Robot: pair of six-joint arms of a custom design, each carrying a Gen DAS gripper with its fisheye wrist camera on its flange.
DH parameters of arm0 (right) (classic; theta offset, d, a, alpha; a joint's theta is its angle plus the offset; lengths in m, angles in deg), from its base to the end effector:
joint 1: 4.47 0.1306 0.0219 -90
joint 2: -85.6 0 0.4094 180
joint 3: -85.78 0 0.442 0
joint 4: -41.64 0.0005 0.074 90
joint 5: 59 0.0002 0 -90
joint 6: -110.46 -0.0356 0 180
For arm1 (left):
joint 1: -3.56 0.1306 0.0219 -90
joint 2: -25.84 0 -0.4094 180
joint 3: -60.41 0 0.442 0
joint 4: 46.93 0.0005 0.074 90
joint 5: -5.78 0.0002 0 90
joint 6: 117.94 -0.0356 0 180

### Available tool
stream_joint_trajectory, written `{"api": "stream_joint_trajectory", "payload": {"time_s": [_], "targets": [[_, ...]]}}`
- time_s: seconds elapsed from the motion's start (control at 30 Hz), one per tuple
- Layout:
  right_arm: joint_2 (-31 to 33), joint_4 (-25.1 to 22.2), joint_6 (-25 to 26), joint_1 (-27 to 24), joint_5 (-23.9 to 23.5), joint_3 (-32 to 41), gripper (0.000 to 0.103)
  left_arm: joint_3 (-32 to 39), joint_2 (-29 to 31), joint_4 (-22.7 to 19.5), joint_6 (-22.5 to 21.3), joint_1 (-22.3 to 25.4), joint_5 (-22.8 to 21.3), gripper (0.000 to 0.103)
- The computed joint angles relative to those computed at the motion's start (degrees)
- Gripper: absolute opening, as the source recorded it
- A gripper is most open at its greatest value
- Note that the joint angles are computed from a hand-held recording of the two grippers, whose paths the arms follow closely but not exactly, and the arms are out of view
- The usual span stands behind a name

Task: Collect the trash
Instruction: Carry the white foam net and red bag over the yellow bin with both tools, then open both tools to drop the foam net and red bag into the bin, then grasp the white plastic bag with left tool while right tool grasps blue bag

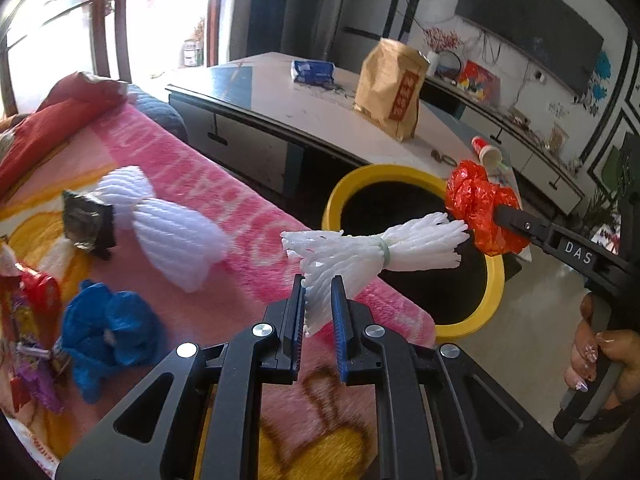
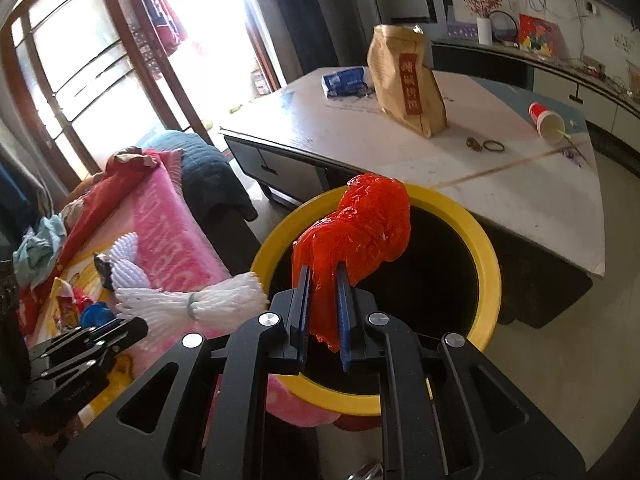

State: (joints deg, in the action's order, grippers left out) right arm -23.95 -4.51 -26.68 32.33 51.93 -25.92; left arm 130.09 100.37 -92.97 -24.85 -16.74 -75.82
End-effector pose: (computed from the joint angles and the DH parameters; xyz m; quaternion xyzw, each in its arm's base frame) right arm 0.3264 0.2277 0.4196 0.1472 0.9094 0.1079 0.3737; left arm 0.3937 -0.1517 0.4029 0.1649 0.9255 -0.1352 0.3129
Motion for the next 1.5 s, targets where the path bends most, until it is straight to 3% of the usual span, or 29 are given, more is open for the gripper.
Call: {"api": "stream_joint_trajectory", "payload": {"time_s": [0.17,0.23,0.27,0.3,0.37,0.5,0.67,0.77,0.97,1.5], "targets": [[-0.4,0.5,0.0,-1.4,-2.1,-0.9,0.009,1.3,2.7,0.2,0.6,-1.8,-0.4,0.013],[-0.3,0.2,-0.5,-1.5,-1.8,-0.9,0.024,1.4,2.9,0.7,0.7,-1.8,1.0,0.018],[-0.3,0.1,-0.5,-1.3,-1.1,-0.8,0.028,1.5,2.9,1.0,0.9,-1.8,1.8,0.027],[-0.3,-0.1,-0.3,-1.2,-0.6,-0.7,0.035,1.4,2.7,1.5,1.0,-1.7,2.6,0.044],[-0.3,-0.4,0.4,-0.5,1.2,-0.2,0.045,0.6,1.5,3.1,1.7,-1.2,4.3,0.06],[-0.1,-0.8,1.4,1.1,4.4,0.9,0.051,-0.7,-1.2,5.1,3.1,0.4,6.4,0.076],[0.3,0.9,3.5,4.2,7.5,2.6,0.053,-2.8,-5.8,6.9,3.6,2.9,5.9,0.084],[0.6,2.6,4.8,6.4,9.0,3.4,0.064,-4.0,-8.4,7.7,3.7,4.4,5.1,0.086],[1.9,5.6,7.9,10.0,9.6,5.6,0.069,-5.4,-12.4,8.5,3.8,8.4,4.1,0.091],[7.1,8.2,11.5,15.5,7.8,10.0,0.069,-7.7,-18.6,9.2,4.0,17.9,4.0,0.093]]}}
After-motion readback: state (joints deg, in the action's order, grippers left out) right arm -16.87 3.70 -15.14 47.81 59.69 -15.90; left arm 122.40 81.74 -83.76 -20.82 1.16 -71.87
